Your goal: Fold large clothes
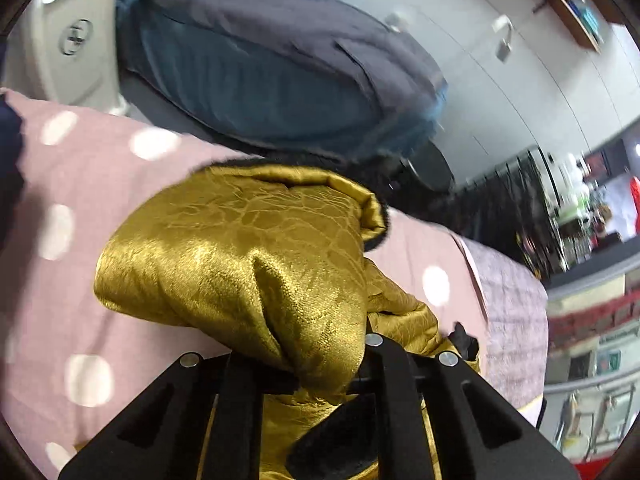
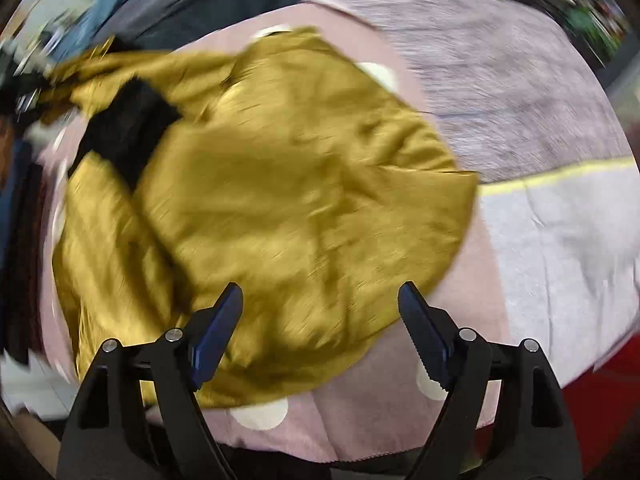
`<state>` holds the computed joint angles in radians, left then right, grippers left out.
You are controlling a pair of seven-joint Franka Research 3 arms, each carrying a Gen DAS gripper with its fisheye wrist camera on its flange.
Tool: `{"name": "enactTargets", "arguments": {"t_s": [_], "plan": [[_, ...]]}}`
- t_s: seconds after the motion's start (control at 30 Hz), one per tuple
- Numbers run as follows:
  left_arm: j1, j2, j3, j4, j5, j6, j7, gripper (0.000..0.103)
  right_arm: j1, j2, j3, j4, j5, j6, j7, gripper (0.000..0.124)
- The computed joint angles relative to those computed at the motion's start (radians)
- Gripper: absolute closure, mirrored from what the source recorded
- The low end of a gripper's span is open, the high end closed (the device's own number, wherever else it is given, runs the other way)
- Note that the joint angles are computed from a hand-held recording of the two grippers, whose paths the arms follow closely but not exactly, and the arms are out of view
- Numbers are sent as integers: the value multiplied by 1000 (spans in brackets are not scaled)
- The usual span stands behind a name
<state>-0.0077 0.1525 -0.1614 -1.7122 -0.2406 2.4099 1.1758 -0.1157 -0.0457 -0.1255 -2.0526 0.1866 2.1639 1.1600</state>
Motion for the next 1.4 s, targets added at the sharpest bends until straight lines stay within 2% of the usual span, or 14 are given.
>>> {"name": "enactTargets", "arguments": {"t_s": [0.07, 0.2, 0.3, 0.43, 0.53, 0.63, 0.7, 0.83, 0.87, 0.93, 1.03, 1.13, 1.23, 1.4], "plan": [[25, -59, 29, -63, 8, 17, -26, 92, 31, -15, 33, -54, -90, 21, -45, 44], [72, -195, 86, -199, 32, 41, -96, 92, 82, -36, 83, -162, -319, 146, -20, 45], [105, -288, 115, -288, 150, 41, -183, 92, 105, -28, 82, -160, -293, 199, -34, 45], [120, -339, 159, -334, 139, -7, -164, 92, 114, 41, 75, -92, -285, 203, 24, 45], [114, -351, 151, -339, 190, -51, -96, 92, 124, 67, 70, -48, -205, 208, -3, 45], [100, -340, 129, -330, 227, -74, -101, 88, 136, 104, 75, -13, -148, 236, -48, 45], [92, -349, 136, -354, 188, -79, -106, 81, 157, 115, 79, -14, -221, 261, -16, 45], [80, -373, 139, -406, 120, -93, -156, 49, 238, 187, 61, -38, -613, 344, 84, 44], [76, -389, 140, -426, 109, -97, -159, 40, 253, 181, 52, -75, -717, 394, 107, 44], [72, -411, 142, -451, 109, -114, -158, 33, 261, 153, 34, -145, -879, 533, 166, 46], [61, -450, 137, -500, 122, -132, -169, 29, 251, 142, 28, -136, -823, 559, 168, 115], [54, -468, 147, -530, 103, -148, -181, 29, 182, 150, 45, -59, -546, 555, 81, 117], [50, -468, 144, -539, 99, -148, -203, 29, 153, 162, 5, 22, -531, 583, 157, 118], [50, -472, 150, -548, 103, -156, -206, 29, 88, 304, -74, 310, -474, 490, 293, 120]]}}
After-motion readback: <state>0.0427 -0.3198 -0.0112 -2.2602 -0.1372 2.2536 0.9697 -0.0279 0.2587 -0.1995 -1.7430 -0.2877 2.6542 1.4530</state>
